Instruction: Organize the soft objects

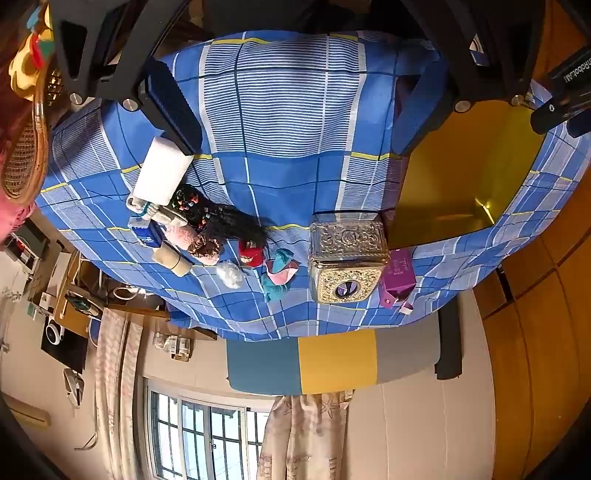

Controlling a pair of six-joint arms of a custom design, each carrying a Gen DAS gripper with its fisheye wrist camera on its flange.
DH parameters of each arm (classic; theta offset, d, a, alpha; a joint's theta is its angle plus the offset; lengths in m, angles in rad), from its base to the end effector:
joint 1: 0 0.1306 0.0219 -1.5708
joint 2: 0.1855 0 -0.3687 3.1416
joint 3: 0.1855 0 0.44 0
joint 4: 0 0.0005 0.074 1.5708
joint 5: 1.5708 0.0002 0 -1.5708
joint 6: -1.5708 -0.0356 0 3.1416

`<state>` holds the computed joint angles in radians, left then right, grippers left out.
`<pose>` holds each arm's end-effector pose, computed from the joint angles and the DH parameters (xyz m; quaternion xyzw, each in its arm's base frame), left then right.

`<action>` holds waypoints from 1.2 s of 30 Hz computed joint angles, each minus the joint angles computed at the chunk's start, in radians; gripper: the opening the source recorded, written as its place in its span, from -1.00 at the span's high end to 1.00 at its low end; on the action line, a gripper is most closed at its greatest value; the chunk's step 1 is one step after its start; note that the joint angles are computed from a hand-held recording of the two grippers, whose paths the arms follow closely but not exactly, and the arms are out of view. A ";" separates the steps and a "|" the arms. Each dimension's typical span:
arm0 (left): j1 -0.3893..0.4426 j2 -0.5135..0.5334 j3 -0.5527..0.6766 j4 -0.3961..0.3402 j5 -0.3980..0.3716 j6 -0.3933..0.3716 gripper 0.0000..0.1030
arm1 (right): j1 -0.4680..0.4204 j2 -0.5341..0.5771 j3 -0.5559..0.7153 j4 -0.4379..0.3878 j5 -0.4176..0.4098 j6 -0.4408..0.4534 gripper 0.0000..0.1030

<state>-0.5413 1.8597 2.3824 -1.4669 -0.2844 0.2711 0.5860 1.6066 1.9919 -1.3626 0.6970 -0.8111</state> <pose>0.5490 -0.3190 0.5905 0.0836 0.9390 0.0033 0.3335 0.4854 0.2941 0.5716 0.2002 0.8819 -0.0733 0.4205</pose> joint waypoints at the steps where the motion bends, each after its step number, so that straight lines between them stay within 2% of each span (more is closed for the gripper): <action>1: 0.000 -0.003 -0.004 0.005 0.003 -0.002 -0.33 | 0.001 -0.001 -0.002 0.002 -0.001 0.002 -1.00; 2: 0.005 -0.002 -0.005 0.001 0.016 0.002 -0.33 | 0.002 -0.001 -0.003 0.003 -0.001 0.004 -1.00; 4: -0.003 0.015 0.018 -0.014 -0.011 -0.004 -0.33 | 0.004 -0.002 -0.006 0.005 0.005 0.001 -1.00; 8: -0.002 -0.009 -0.018 0.022 -0.012 -0.020 -0.33 | 0.002 0.001 0.001 -0.002 0.005 0.008 -1.00; 13: -0.003 -0.001 -0.010 0.018 -0.030 -0.026 -0.33 | -0.005 0.014 0.026 -0.012 -0.002 0.012 -1.00; 16: -0.002 0.000 -0.010 0.014 -0.022 -0.020 -0.33 | 0.001 -0.003 -0.010 0.012 0.005 0.007 -1.00; 36: 0.003 -0.004 -0.026 0.033 -0.016 -0.023 -0.33 | -0.002 -0.004 -0.012 0.010 -0.004 0.008 -1.00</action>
<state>-0.5382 1.8562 2.3566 -1.4339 -0.3001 0.2479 0.5844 1.6025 1.9801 -1.3523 0.6929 -0.8033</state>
